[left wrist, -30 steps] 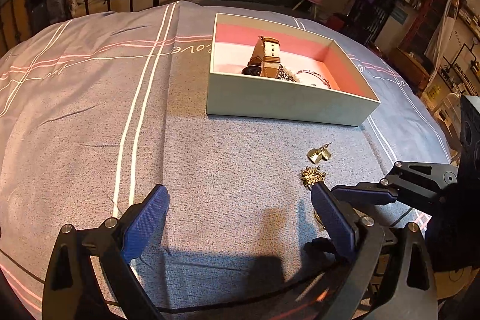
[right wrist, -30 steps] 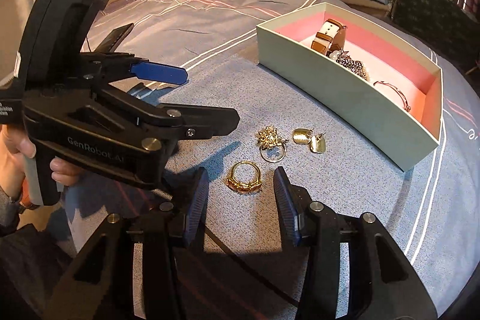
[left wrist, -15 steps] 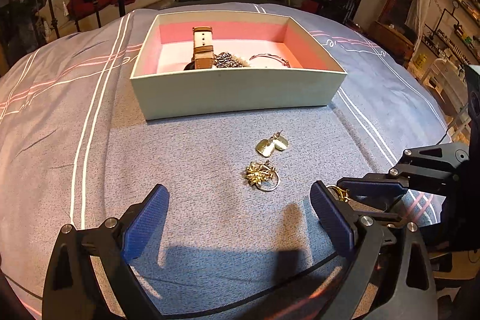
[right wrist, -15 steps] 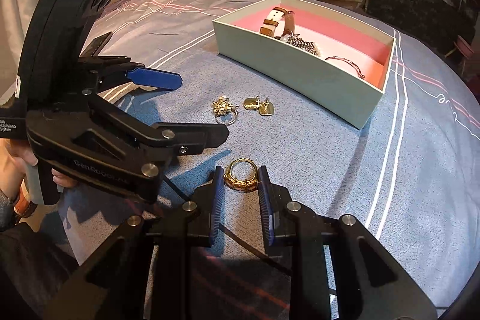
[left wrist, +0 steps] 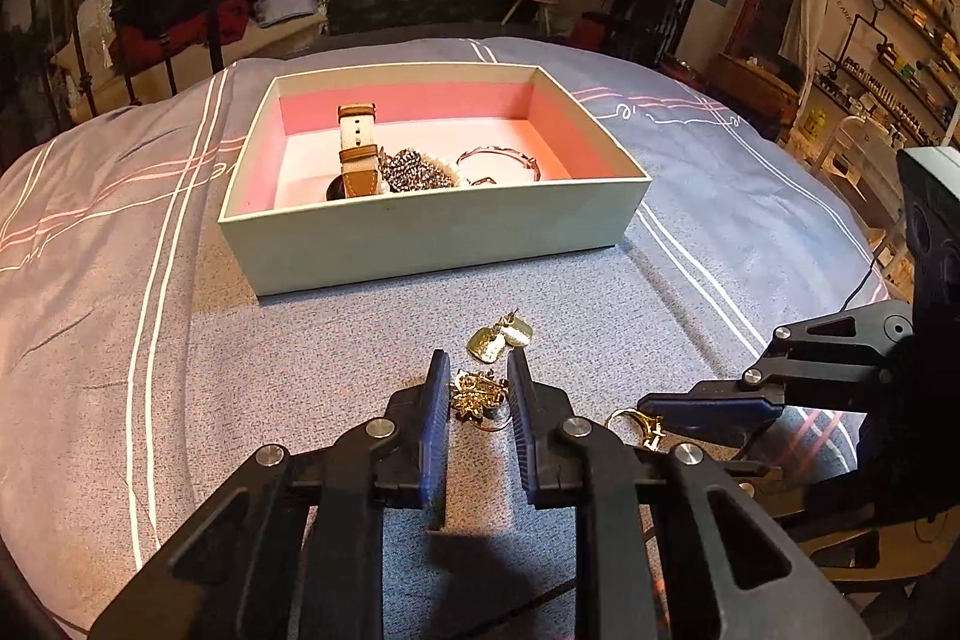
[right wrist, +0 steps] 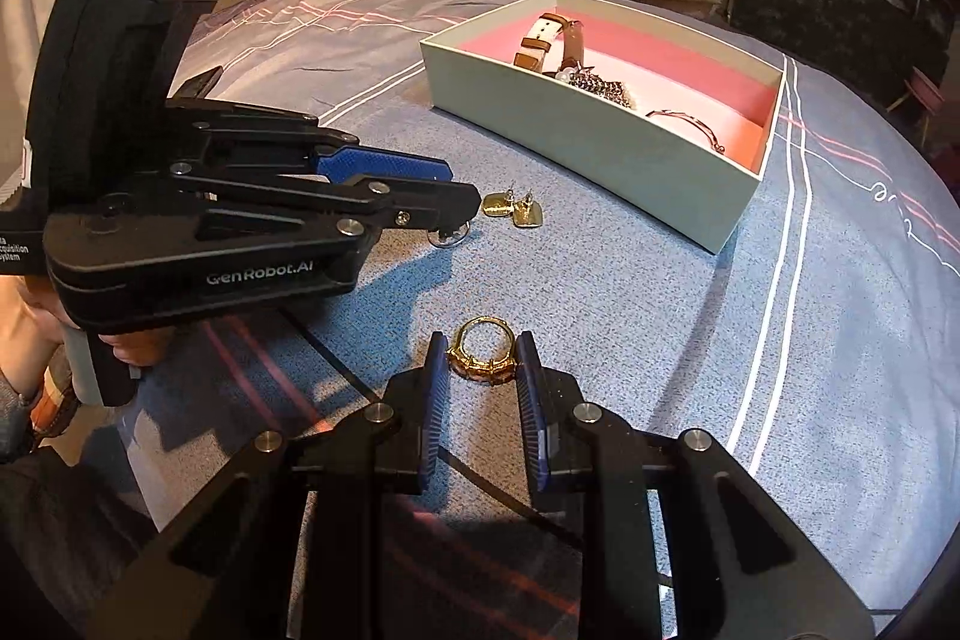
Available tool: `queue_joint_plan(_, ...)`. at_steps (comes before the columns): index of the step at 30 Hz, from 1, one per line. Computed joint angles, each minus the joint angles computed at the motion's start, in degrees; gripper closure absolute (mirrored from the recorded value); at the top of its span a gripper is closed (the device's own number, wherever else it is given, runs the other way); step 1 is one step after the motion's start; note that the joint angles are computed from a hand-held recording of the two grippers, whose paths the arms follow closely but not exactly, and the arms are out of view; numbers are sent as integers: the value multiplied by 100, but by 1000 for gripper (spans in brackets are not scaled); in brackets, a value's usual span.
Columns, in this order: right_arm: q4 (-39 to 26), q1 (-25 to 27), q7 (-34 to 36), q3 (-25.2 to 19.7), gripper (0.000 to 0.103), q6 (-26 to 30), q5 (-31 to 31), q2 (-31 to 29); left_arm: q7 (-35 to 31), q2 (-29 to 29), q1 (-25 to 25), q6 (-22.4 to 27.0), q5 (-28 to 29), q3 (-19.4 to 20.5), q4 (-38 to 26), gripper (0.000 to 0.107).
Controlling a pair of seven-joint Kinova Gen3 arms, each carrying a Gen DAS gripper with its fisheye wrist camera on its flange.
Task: Organize jewelry
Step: 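Grasp the ornate gold ring with the right tool while the left tool grasps the gold flower pendant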
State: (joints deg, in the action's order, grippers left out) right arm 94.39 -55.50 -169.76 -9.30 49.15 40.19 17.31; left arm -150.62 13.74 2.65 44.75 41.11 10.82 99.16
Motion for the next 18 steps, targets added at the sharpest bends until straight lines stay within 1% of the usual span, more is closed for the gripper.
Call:
queue_joint_plan(4, -12, -4, 1, 2, 79, 34, 17, 0, -205, -47, -254, 178, 504, -20, -23, 88)
queue_joint_plan(9, 0, -23, -103, 15, 79, 17, 138, -50, -58, 111, -509, 725, 835, -142, -329, 88)
queue_joint_plan(10, -9, -22, -110, 11, 79, 18, 159, -51, 9, 114, -500, 719, 823, -170, -343, 88)
queue_joint_plan(13, -83, 7, -14, -14, 79, 50, 137, -8, 158, 59, -377, 488, 607, -204, -300, 88)
queue_joint_plan(18, -203, -34, 124, 6, 79, 167, 107, 62, 407, 106, -274, 414, 312, -180, -327, 88)
